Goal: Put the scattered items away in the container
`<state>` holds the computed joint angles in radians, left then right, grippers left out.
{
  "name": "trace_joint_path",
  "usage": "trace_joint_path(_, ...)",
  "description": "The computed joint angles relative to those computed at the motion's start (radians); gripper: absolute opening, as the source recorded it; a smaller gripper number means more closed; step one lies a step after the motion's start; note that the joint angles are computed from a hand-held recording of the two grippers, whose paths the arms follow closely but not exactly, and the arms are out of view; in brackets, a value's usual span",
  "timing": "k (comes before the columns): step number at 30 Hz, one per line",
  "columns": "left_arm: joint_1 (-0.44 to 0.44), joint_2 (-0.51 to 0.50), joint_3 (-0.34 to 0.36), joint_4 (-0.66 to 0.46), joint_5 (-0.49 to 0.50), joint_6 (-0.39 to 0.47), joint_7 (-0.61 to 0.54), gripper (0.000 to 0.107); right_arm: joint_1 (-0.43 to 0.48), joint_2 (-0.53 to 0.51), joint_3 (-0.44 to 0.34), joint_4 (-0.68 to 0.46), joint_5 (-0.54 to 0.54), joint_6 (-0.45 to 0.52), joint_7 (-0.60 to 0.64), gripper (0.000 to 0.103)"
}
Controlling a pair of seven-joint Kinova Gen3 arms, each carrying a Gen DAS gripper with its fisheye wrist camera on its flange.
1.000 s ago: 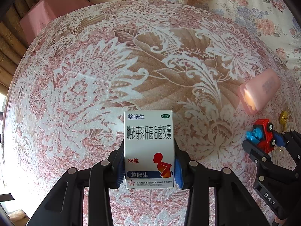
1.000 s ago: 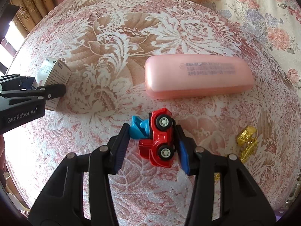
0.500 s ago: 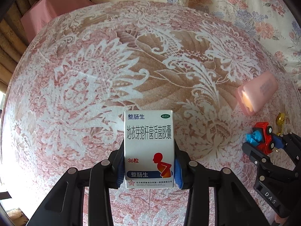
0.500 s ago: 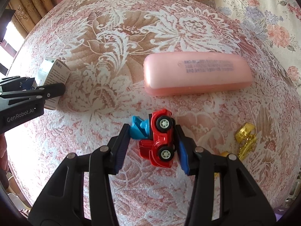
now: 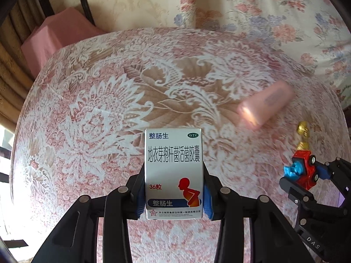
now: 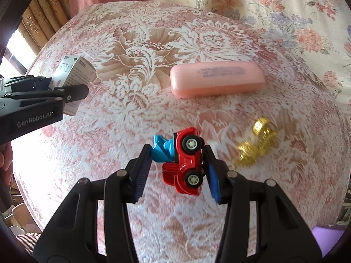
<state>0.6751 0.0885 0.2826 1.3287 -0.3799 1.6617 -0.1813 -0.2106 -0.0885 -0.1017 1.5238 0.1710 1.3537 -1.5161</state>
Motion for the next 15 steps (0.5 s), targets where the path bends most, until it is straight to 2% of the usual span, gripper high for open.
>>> trace_joint_path(6,0.088,0.036,0.037,-0.079,-0.031,0.071,0.018,0.041,0.018,-0.07,0.002,0.024,0.0,0.006,-0.006,0.05)
trace_joint_path(15,0.217,0.11,0.026,-0.19,-0.048,0.095,-0.037,0.041,0.049,-0.174,-0.015,0.048,0.014,0.041,-0.04,0.05)
